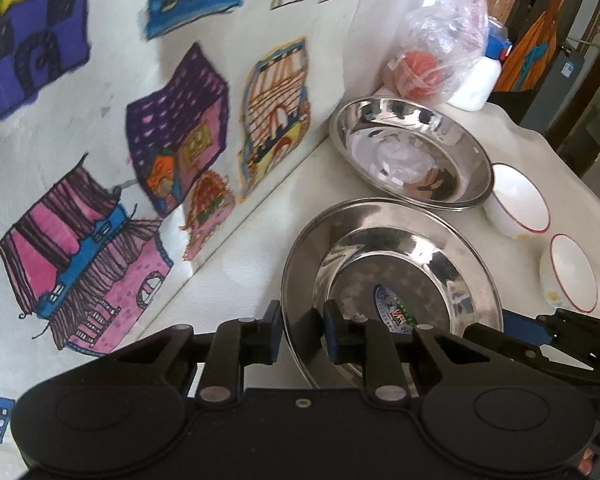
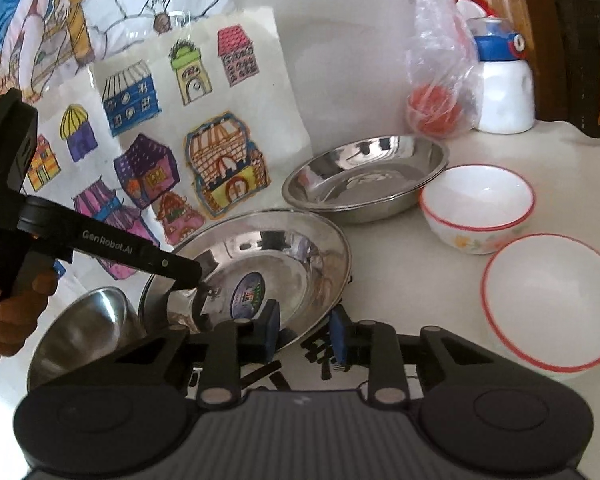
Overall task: Organize plates and bowls
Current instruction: 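Lift the stacked plates with both grippers and carry them toward the water bottle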
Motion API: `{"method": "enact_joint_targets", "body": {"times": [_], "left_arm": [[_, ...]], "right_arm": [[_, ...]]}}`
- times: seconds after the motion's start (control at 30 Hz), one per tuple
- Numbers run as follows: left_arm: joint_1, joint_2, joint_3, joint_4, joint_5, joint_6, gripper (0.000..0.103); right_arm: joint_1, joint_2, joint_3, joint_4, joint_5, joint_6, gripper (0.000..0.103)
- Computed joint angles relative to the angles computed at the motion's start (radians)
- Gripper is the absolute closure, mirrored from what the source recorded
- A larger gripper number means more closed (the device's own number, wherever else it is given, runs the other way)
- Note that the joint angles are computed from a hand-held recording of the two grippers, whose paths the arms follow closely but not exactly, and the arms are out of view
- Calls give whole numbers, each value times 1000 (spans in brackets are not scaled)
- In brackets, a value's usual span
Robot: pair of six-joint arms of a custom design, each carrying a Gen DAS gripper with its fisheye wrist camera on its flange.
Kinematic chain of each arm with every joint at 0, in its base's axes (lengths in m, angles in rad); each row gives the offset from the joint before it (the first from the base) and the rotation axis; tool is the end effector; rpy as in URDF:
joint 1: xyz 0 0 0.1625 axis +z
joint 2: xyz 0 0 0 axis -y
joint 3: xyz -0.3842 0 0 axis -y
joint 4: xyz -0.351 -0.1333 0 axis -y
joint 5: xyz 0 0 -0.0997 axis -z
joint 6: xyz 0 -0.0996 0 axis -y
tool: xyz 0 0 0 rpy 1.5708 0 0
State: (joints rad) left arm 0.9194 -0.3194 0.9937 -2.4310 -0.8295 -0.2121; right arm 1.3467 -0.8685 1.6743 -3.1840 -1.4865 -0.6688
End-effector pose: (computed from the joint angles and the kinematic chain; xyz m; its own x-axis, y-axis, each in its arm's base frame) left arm -0.2955 -0.7184 0.0102 -0.7728 0.1756 -0.6098 0.4431 0.8373 -0.3204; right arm -0.0023 -0.6476 0.2060 -0.8681 -0.2908 0.4023 -0.4902 0.6294 -0.6029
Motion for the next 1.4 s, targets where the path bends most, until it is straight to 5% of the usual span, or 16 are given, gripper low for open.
{"method": "enact_joint_targets", "body": {"times": [0.8,1.1,1.4], "left_arm": [[-140,-19,66,-35,76,-53,81],[-162,66,-78,-18,68,-51,82],[-125,198,-334,39,37,-66,82]], "right_arm": [[-72,-171,142,-77,132,-3,75],[-78,-175,43,1,127,-13,77],[-47,-67,-205,151,86,-33,79]]}}
